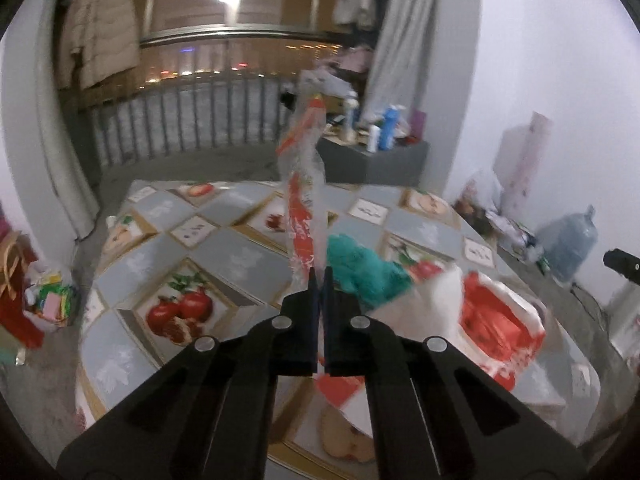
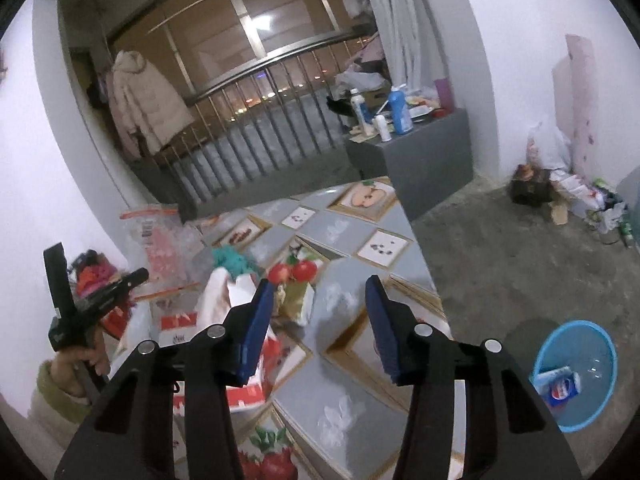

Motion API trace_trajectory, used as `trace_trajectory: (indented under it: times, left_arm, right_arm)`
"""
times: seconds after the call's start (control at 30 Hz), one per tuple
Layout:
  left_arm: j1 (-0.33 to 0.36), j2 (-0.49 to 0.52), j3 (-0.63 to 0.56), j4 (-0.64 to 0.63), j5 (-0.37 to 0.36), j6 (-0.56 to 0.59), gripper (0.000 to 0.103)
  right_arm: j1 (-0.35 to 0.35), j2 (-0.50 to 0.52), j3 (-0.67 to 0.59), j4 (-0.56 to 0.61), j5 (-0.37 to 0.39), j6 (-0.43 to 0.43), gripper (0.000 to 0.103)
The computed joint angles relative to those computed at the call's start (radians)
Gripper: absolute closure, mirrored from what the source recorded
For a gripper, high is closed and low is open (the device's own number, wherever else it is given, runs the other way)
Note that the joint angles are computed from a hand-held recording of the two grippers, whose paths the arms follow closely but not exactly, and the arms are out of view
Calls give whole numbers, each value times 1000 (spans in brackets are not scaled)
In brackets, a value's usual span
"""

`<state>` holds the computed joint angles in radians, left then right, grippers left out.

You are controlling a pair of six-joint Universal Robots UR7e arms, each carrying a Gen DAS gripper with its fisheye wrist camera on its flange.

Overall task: Collect trash
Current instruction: 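Grasp a clear wrapper with the left tool while the right tool grasps the teal bag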

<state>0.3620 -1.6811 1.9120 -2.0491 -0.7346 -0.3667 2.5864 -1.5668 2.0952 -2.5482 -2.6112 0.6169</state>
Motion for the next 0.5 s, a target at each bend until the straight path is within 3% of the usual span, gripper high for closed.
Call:
trace_trajectory:
  times: [0.2,0.3,0.33,0.4,0.5]
  left_arm:
    - [35,16,-40,17,85,-17,103]
    - [48,20,-61,70,123,-67,103]
    - [50,17,-63,75,128,-77,103]
    - [54,13,-71,107,151,-108,103]
    - [60,3,-80,156,174,-156,103]
  right_arm:
    - [-173,49,-110,-24,312,-319,53]
    - [-301,124,-240,97,549,-437,52]
    - [-319,155,-279,146,574,-450,51]
    - [-359,234,-378,270,628,-477,37]
    - [-405,344,-492,395,700,-501,36]
